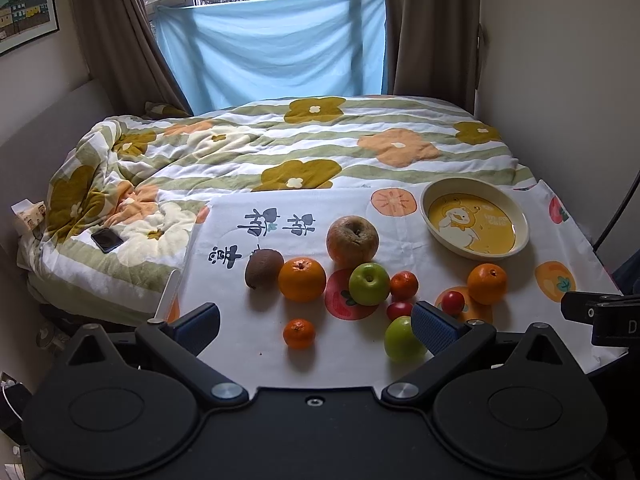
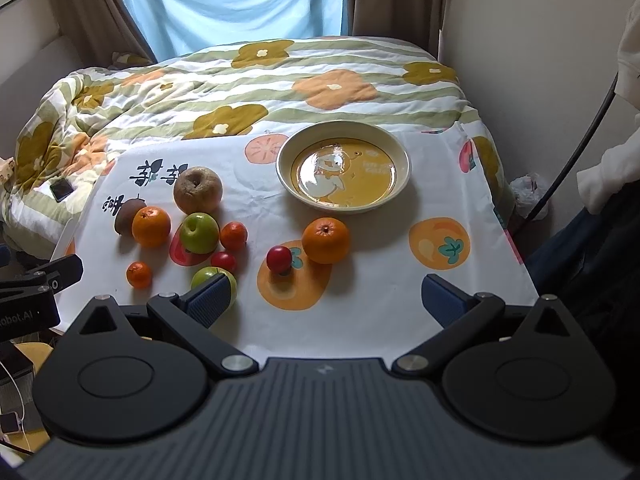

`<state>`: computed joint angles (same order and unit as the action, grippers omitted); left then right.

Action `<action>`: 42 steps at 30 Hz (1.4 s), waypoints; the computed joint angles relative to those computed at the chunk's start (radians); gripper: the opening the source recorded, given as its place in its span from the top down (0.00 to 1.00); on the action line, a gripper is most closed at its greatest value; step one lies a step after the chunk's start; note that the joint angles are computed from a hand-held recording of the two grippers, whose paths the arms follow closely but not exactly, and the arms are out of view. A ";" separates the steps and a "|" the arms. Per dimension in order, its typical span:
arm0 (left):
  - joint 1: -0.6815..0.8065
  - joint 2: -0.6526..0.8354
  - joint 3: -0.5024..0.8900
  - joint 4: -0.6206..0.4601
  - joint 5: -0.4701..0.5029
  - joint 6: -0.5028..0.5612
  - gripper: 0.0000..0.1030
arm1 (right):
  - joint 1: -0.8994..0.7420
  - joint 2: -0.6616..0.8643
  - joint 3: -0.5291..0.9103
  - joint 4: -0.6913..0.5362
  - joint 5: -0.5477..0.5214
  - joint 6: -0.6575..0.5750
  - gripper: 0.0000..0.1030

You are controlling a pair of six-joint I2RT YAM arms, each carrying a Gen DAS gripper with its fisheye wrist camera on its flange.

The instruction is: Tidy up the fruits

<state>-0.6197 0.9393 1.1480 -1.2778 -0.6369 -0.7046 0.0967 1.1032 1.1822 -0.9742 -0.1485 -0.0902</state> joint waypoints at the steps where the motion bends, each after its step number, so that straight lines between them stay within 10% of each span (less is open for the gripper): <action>1: 0.000 0.002 0.003 -0.001 0.000 0.000 0.00 | 0.000 -0.001 -0.001 0.001 0.000 0.003 0.00; 42: 0.030 0.016 0.014 0.015 0.001 0.023 0.00 | 0.020 0.023 0.014 0.004 0.006 0.012 0.00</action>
<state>-0.5894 0.9556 1.1618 -1.2628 -0.6356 -0.6813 0.1170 1.1260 1.1965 -0.9703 -0.1424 -0.0783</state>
